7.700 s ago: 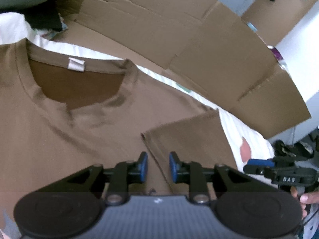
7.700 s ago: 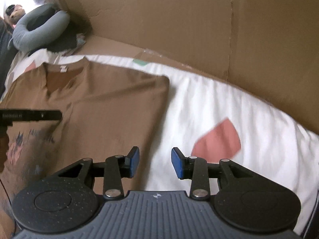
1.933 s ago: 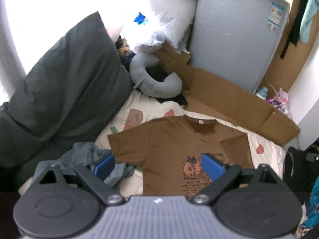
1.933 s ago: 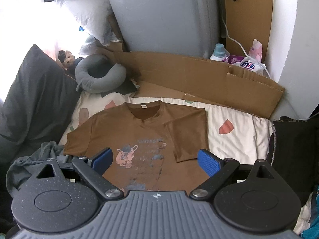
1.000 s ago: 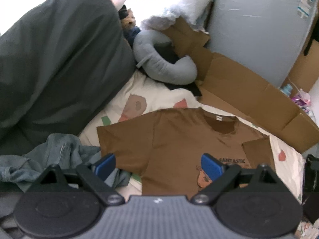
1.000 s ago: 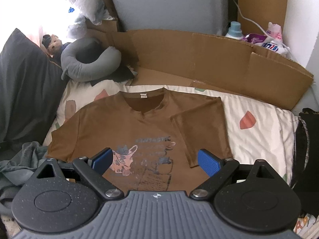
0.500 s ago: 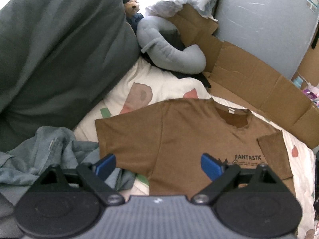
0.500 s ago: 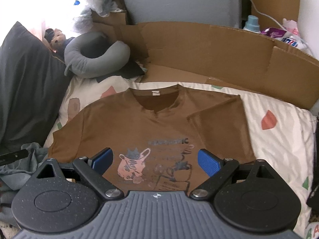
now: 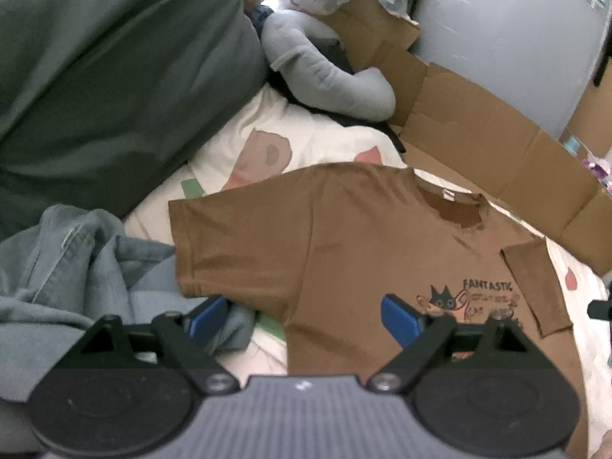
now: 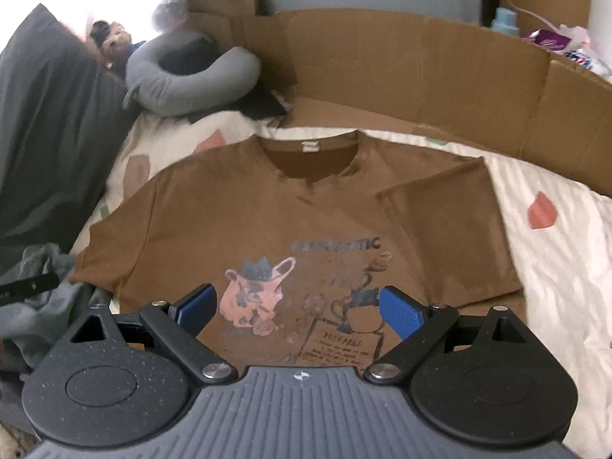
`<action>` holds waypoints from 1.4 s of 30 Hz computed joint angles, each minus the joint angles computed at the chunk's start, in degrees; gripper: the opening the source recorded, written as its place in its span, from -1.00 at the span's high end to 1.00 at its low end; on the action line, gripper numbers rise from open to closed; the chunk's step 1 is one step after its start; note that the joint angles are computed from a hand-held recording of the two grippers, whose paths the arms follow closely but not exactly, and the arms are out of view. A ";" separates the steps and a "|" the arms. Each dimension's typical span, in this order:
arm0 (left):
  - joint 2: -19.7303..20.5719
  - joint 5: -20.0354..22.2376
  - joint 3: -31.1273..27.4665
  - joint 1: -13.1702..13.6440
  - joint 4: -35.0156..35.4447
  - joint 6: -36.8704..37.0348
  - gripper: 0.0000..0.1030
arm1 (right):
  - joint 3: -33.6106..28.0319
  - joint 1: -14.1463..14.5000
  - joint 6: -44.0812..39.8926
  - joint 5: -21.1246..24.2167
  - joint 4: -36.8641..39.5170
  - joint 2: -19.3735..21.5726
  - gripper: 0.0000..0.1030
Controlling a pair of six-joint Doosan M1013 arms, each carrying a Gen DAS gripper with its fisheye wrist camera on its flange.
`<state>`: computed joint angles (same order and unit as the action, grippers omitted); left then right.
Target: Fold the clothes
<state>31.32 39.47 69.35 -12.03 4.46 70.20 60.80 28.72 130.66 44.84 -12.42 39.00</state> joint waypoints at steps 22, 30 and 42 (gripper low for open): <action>1.75 -8.39 4.24 2.10 11.97 -26.74 -0.04 | 2.63 2.25 -0.26 -2.95 5.70 2.84 -0.82; 3.40 -9.28 3.27 2.89 11.41 -29.16 -0.37 | 2.63 2.36 -1.64 -2.58 6.79 3.00 -0.82; 3.55 -14.31 5.70 4.39 0.38 -29.18 -0.37 | 2.69 2.48 -1.90 -2.06 7.10 3.17 -0.82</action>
<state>34.86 25.16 75.04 -7.64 4.84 41.01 63.49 31.19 128.76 42.77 -5.32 42.17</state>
